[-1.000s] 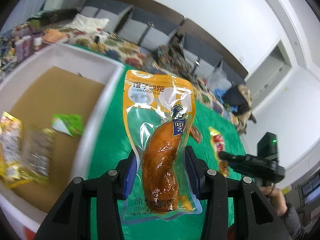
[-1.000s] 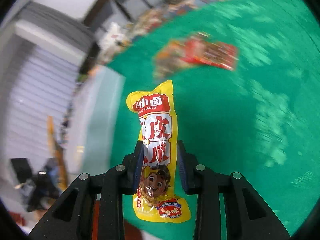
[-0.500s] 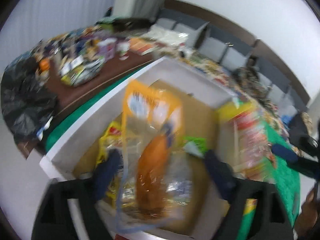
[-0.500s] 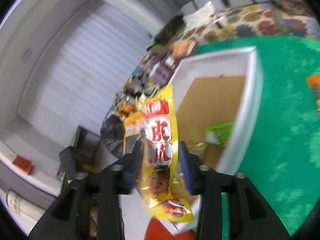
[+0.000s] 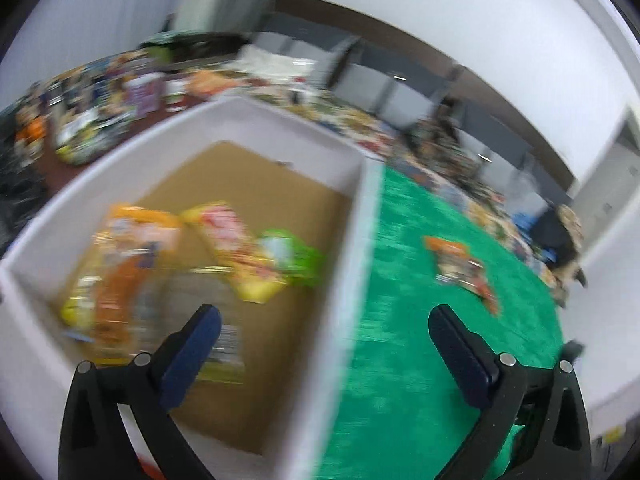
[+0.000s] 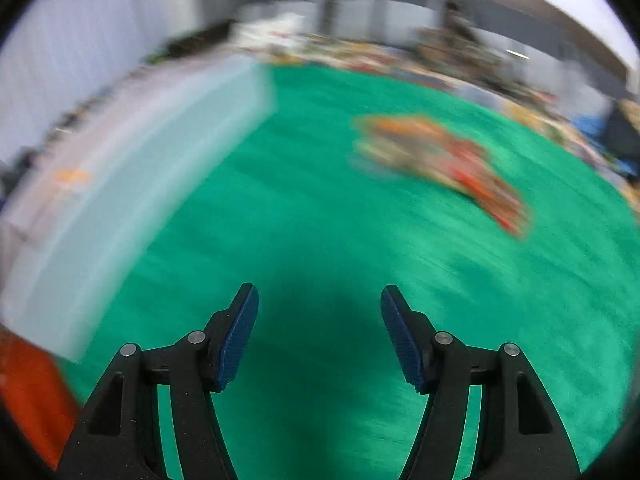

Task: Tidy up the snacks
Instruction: 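Withdraw both open tools back above the remaining packets on the bed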

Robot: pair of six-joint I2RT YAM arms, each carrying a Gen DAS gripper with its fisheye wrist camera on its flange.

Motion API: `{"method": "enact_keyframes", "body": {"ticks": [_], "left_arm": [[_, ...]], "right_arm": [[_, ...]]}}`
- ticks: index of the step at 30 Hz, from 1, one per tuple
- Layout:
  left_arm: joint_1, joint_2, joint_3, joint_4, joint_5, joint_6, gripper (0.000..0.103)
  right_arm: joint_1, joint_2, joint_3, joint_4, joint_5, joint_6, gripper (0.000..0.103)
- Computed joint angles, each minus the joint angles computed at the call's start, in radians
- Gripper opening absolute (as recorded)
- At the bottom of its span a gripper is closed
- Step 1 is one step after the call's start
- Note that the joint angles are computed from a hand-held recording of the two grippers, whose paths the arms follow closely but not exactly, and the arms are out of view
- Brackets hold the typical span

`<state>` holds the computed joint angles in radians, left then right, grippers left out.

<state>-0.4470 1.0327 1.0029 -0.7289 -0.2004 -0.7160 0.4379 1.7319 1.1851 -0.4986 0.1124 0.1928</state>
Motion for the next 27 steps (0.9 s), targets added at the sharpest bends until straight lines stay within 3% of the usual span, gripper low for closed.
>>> {"method": "enact_keyframes", "body": {"ticks": [3, 6, 10, 15, 21, 25, 27], "left_arm": [[-0.178, 0.180, 0.094, 0.068, -0.041, -0.044, 0.103], [-0.312, 0.414, 0.209, 0.120, -0.067, -0.034, 0.103], [-0.406, 0.705, 0.354, 0.161, -0.089, -0.003, 0.103], [-0.428, 1.023, 0.623, 0.056, -0.137, 0.039, 0.102], [-0.418, 1.174, 0.773, 0.025, -0.208, 0.078, 0.103], [-0.392, 1.201, 0.766, 0.073, -0.196, 0.099, 0.103], [-0.383, 1.176, 0.700, 0.154, -0.184, 0.091, 0.103]], "right_arm": [[-0.223, -0.170, -0.253, 0.065, 0.036, -0.074, 0.067], [-0.452, -0.243, -0.353, 0.109, 0.016, -0.151, 0.067], [-0.648, -0.244, -0.361, 0.137, -0.027, -0.197, 0.068], [-0.716, -0.218, -0.339, 0.162, -0.064, -0.218, 0.074], [-0.695, -0.203, -0.350, 0.210, -0.066, -0.203, 0.079], [-0.697, -0.217, -0.366, 0.213, -0.066, -0.204, 0.081], [-0.698, -0.218, -0.366, 0.212, -0.065, -0.204, 0.082]]}}
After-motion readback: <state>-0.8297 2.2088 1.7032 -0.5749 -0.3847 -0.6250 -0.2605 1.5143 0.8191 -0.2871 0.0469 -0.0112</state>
